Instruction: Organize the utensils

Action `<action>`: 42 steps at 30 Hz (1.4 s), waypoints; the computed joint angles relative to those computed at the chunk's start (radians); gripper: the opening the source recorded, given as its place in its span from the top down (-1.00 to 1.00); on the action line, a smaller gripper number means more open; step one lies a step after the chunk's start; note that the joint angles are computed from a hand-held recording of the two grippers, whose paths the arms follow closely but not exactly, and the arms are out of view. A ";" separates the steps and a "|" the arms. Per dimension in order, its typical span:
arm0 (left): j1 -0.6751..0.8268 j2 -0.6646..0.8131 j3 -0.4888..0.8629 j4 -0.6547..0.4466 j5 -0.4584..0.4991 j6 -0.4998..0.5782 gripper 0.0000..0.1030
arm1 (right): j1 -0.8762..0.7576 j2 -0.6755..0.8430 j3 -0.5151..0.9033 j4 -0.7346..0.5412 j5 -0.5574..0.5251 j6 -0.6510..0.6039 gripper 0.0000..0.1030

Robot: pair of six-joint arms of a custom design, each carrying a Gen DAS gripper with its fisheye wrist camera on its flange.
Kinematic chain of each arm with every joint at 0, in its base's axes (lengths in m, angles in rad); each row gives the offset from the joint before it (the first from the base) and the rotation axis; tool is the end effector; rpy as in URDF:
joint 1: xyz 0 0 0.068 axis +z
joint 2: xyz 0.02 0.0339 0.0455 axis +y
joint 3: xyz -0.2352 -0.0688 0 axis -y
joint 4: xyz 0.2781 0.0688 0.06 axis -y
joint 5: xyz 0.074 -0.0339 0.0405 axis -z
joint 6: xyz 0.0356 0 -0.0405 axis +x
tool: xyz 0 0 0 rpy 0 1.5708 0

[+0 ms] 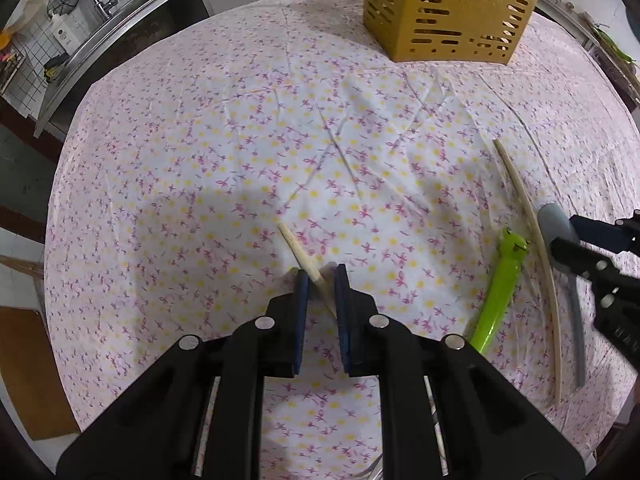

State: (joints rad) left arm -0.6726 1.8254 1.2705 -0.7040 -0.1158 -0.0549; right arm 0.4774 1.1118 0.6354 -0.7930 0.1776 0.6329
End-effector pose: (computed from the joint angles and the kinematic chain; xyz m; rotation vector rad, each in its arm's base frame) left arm 0.3004 -0.2340 0.1415 0.8296 2.6843 -0.0050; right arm 0.2008 0.0968 0.1460 0.2546 2.7816 0.0122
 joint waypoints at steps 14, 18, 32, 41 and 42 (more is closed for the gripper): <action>0.037 -0.174 -0.077 0.040 0.003 -0.008 0.81 | -0.096 -0.246 -0.081 -0.051 -0.034 -0.110 0.95; 0.023 -0.270 -0.100 0.036 -0.005 -0.019 0.84 | -0.159 -0.336 -0.105 -0.064 -0.061 -0.163 0.96; 0.037 -0.300 -0.039 0.016 -0.014 -0.067 0.91 | -0.358 -0.484 -0.147 -0.070 -0.192 -0.254 0.96; 0.015 -0.377 -0.058 0.104 0.057 -0.142 0.91 | -0.550 -0.717 -0.186 -0.055 -0.336 -0.318 0.95; 0.013 -0.379 -0.058 0.116 0.064 -0.149 0.91 | -0.577 -0.734 -0.189 -0.049 -0.360 -0.325 0.95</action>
